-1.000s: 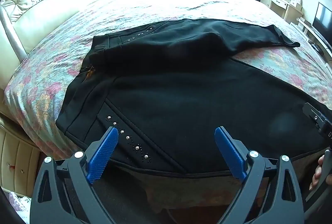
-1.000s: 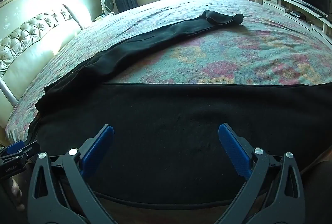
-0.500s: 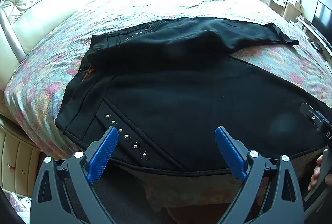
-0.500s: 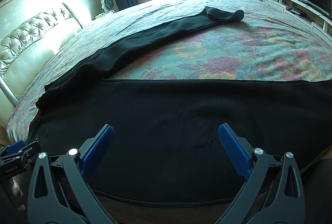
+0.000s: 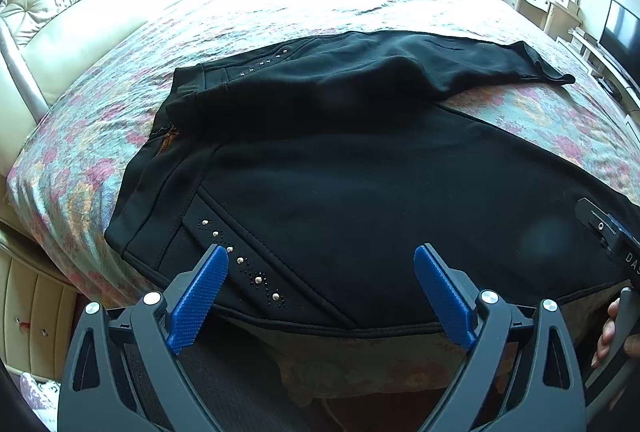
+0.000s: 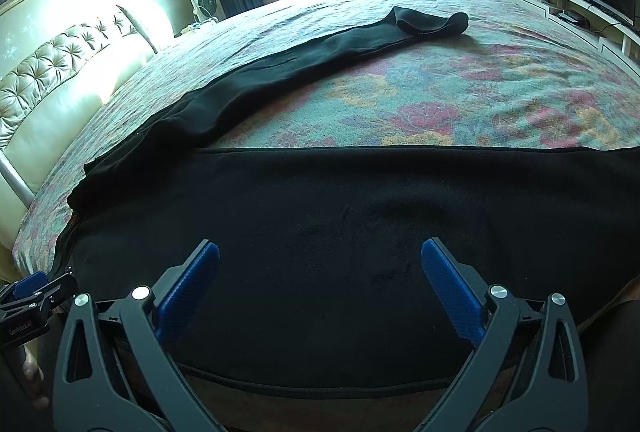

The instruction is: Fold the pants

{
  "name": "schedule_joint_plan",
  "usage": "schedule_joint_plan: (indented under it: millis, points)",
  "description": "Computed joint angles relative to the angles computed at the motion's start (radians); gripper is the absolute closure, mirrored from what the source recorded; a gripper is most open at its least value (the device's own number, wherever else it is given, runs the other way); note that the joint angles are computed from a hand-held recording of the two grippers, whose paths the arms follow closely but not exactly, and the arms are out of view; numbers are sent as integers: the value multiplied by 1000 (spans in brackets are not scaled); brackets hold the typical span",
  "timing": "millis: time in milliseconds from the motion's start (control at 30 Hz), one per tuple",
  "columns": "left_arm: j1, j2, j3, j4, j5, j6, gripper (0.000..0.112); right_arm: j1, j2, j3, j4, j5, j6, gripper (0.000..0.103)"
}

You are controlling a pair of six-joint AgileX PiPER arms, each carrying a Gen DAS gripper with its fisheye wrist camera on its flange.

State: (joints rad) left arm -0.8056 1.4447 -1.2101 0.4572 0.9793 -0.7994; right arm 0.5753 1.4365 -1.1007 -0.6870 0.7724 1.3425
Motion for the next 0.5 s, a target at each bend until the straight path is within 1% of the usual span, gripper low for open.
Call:
schedule_joint_plan:
  millis: [500]
  points:
    - [-5, 4, -4, 1, 6, 3, 19, 6, 5, 1, 5, 2, 2, 2]
